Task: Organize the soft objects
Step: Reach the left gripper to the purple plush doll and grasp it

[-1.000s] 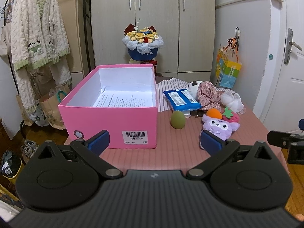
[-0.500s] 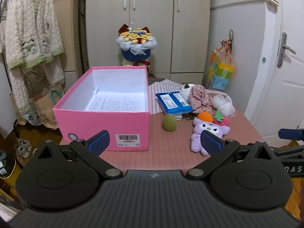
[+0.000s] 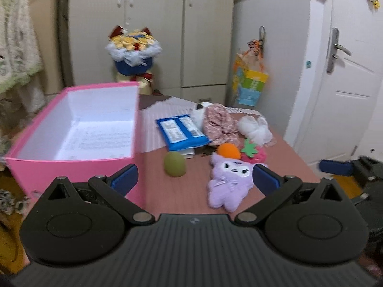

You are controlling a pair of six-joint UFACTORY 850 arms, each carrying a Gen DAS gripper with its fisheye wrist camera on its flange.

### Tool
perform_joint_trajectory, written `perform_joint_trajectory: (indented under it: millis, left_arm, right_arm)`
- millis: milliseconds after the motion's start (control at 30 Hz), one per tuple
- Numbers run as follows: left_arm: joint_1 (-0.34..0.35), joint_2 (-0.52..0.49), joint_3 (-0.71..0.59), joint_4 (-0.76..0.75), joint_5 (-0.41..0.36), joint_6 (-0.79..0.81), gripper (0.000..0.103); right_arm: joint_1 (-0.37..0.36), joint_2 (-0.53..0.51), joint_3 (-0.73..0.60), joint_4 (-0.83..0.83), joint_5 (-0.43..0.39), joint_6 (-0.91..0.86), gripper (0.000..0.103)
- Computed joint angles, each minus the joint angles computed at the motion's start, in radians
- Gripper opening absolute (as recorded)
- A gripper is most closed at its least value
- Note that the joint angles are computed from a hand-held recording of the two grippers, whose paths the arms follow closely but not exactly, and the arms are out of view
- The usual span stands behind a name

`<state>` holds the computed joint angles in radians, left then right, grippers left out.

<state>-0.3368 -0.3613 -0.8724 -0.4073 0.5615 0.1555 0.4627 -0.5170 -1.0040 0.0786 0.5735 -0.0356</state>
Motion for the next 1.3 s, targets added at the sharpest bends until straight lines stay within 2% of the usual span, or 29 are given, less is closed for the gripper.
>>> perform_joint_trajectory:
  millis: [167, 267, 333, 467, 633, 700, 900, 1033, 1067, 1133, 1300]
  left_arm:
    - [0.034, -0.095, -0.088, 0.211, -0.022, -0.153, 0.100]
    - [0.063, -0.150, -0.145, 0.417, -0.065, -0.328, 0.099]
    - [0.084, -0.190, -0.195, 0.579, -0.116, -0.486, 0.089]
    - [0.111, -0.254, -0.274, 0.899, -0.170, -0.789, 0.078]
    - [0.112, -0.304, -0.336, 1.028, -0.214, -0.897, 0.059]
    - [0.116, -0.316, -0.354, 1.116, -0.226, -0.989, 0.056]
    - [0.112, -0.311, -0.352, 1.084, -0.246, -0.966, 0.043]
    - [0.114, -0.312, -0.359, 1.200, -0.251, -1.084, 0.041]
    - [0.111, -0.311, -0.358, 1.180, -0.257, -1.066, 0.040]
    - [0.103, -0.305, -0.351, 1.113, -0.267, -0.997, 0.040]
    - [0.096, -0.299, -0.343, 1.075, -0.268, -0.957, 0.039]
  right_arm:
    - [-0.023, -0.105, -0.077, -0.066, 0.044, 0.004, 0.103]
    - [-0.028, -0.153, -0.122, -0.091, 0.043, 0.005, 0.103]
    - [-0.028, -0.174, -0.143, -0.113, 0.039, 0.012, 0.103]
    - [-0.026, -0.209, -0.170, -0.190, 0.042, 0.065, 0.103]
    - [-0.013, -0.252, -0.211, -0.175, 0.042, 0.036, 0.103]
    - [-0.013, -0.267, -0.227, -0.181, 0.036, 0.043, 0.103]
    - [-0.023, -0.295, -0.263, -0.274, 0.017, 0.189, 0.103]
    - [-0.006, -0.305, -0.265, -0.177, 0.040, 0.116, 0.103]
    - [-0.003, -0.307, -0.264, -0.166, 0.048, 0.105, 0.102]
    - [0.003, -0.305, -0.254, -0.135, 0.068, 0.086, 0.094]
    - [0.007, -0.296, -0.235, -0.093, 0.095, 0.040, 0.088]
